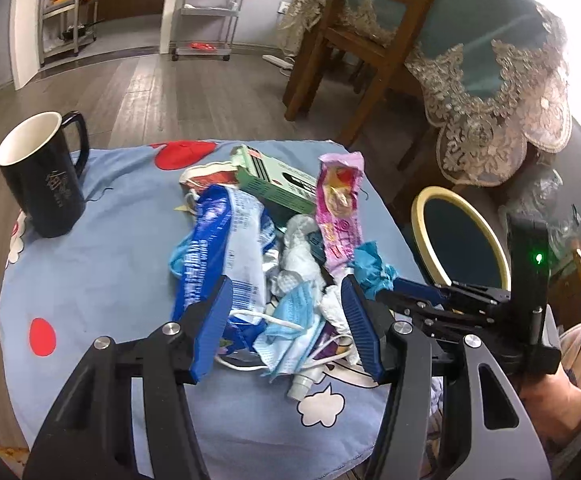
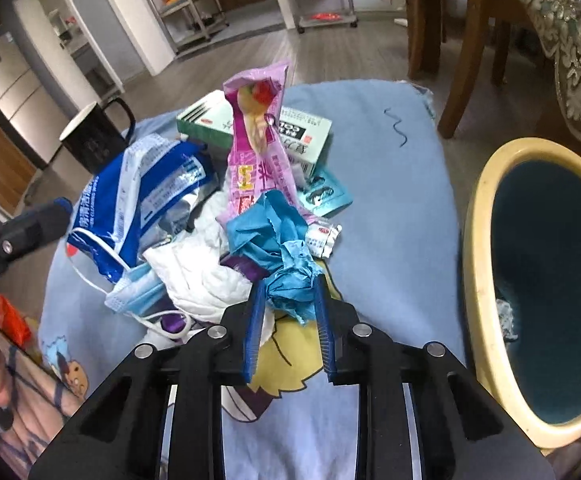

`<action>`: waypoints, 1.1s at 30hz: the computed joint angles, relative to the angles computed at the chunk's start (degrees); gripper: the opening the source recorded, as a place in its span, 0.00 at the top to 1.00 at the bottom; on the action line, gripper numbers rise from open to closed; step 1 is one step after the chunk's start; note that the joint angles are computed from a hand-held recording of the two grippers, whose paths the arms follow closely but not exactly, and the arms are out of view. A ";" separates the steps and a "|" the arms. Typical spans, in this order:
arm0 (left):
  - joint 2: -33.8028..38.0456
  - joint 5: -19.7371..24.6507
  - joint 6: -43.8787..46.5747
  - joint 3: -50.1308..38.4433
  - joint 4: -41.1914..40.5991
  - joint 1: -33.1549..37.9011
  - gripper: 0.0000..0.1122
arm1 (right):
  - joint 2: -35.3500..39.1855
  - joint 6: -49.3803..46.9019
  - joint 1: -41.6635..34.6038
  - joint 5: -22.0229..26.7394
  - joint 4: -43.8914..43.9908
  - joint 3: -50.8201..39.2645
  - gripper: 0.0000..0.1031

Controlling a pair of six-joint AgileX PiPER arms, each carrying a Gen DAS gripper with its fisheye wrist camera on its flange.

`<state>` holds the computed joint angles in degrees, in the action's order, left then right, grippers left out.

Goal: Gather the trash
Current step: 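Grasp the crumpled blue tissue with the right gripper and lift it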

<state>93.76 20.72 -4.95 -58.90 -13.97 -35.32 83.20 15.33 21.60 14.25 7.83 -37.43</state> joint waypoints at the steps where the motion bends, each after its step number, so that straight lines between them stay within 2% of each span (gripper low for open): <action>1: 0.23 0.04 0.23 -0.22 -0.03 -0.33 0.51 | -0.65 -1.26 -0.34 0.03 1.34 0.37 0.76; 8: 1.52 0.29 2.66 -1.27 -1.36 -3.11 0.51 | -10.49 -4.50 -1.55 2.26 5.69 3.69 0.77; 11: 2.55 0.68 4.69 -1.78 -2.92 -4.47 0.51 | -12.45 -5.27 -1.64 3.27 7.13 4.12 0.77; 17: 5.15 1.87 4.85 -3.65 -1.31 -7.84 0.51 | -19.15 -10.59 -6.02 5.78 14.13 6.53 0.77; 22: 9.72 4.19 0.22 -9.56 4.63 -10.31 0.51 | -27.99 -6.48 -9.39 9.99 11.01 8.31 0.77; 25: 12.32 5.63 0.89 -13.94 3.32 -10.86 0.51 | -34.06 -2.48 -11.42 12.79 7.70 9.34 0.77; 29: 17.71 8.51 -2.11 -23.05 4.66 -11.96 0.51 | -41.36 -8.19 -19.69 17.68 12.13 10.18 0.77; 33: 26.84 13.04 -6.03 -36.74 6.31 -12.47 0.54 | -44.99 -25.42 -34.56 24.62 25.65 10.73 0.77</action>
<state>120.59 33.77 -10.98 -95.64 -7.66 -47.79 38.21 -10.09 -12.95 38.86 33.48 -26.70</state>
